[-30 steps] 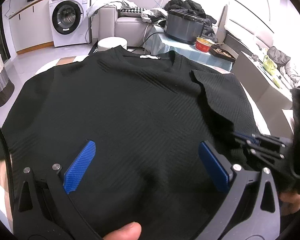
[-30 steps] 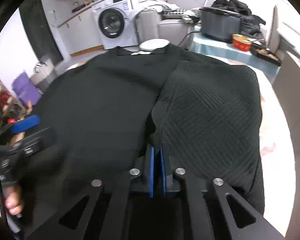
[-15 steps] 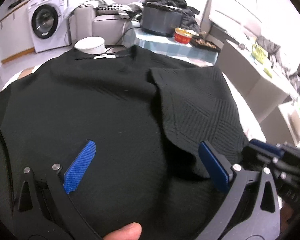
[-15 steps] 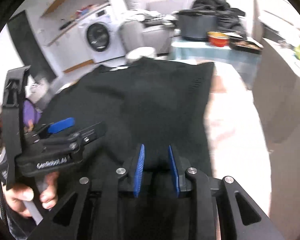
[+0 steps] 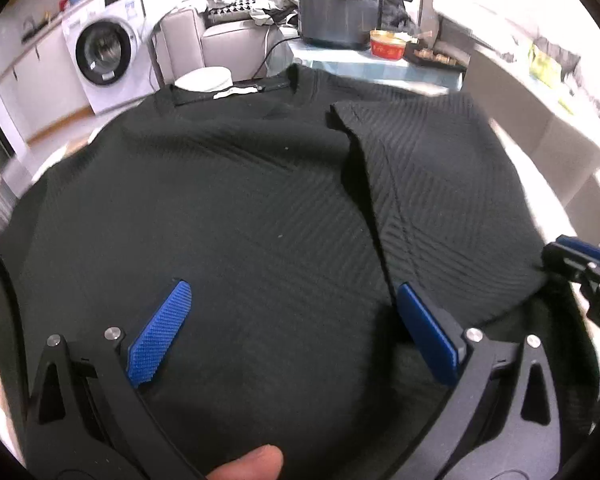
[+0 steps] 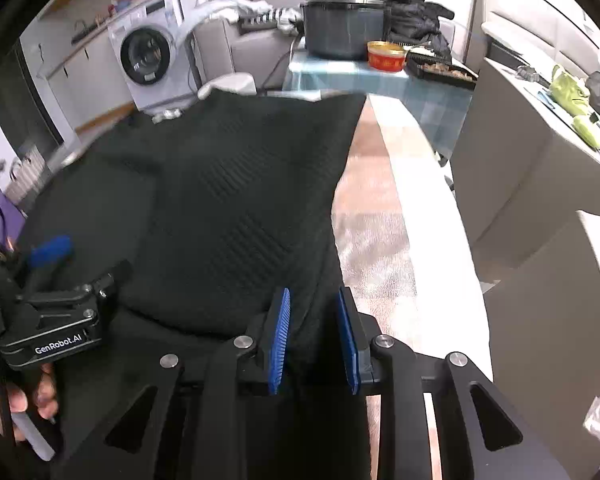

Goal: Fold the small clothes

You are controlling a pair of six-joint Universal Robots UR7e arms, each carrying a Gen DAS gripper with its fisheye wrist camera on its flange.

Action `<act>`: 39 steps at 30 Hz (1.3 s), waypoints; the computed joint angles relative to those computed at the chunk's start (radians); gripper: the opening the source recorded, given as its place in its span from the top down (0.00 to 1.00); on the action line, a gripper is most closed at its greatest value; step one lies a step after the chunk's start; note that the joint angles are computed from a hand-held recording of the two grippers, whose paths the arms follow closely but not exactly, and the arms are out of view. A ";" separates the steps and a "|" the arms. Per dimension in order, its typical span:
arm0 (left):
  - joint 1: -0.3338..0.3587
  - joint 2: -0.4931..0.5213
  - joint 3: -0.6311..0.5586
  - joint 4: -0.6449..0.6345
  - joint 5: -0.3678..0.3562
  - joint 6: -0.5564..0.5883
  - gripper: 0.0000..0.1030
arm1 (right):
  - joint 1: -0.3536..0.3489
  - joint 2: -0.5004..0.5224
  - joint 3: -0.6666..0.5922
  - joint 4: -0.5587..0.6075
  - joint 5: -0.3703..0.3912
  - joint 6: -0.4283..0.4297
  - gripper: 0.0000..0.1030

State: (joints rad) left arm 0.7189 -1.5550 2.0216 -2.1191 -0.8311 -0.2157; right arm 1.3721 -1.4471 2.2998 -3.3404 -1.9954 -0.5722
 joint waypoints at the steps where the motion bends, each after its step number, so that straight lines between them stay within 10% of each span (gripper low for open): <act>1: 0.005 -0.033 -0.002 0.002 -0.026 -0.005 0.01 | 0.012 -0.015 0.013 -0.002 0.014 -0.001 0.76; 6: 0.022 -0.222 -0.029 0.067 -0.025 -0.041 0.01 | 0.073 -0.080 0.074 -0.006 0.141 0.049 0.46; 17: 0.249 -0.439 -0.204 0.204 0.119 -0.150 0.01 | 0.224 0.044 0.090 -0.020 0.204 0.142 0.35; 28: 0.613 -0.274 -0.373 0.161 -0.214 -0.128 0.28 | 0.242 0.051 0.088 -0.055 0.101 0.132 0.35; 39: 0.604 -0.227 -0.327 0.013 -0.172 -0.162 0.36 | 0.277 -0.126 0.161 -0.191 -0.185 -0.069 0.35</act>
State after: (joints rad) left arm 1.3226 -1.7818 1.6942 -2.1056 -1.0026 -0.3773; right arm 1.6493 -1.5735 2.4603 -3.5316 -2.1808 -0.6407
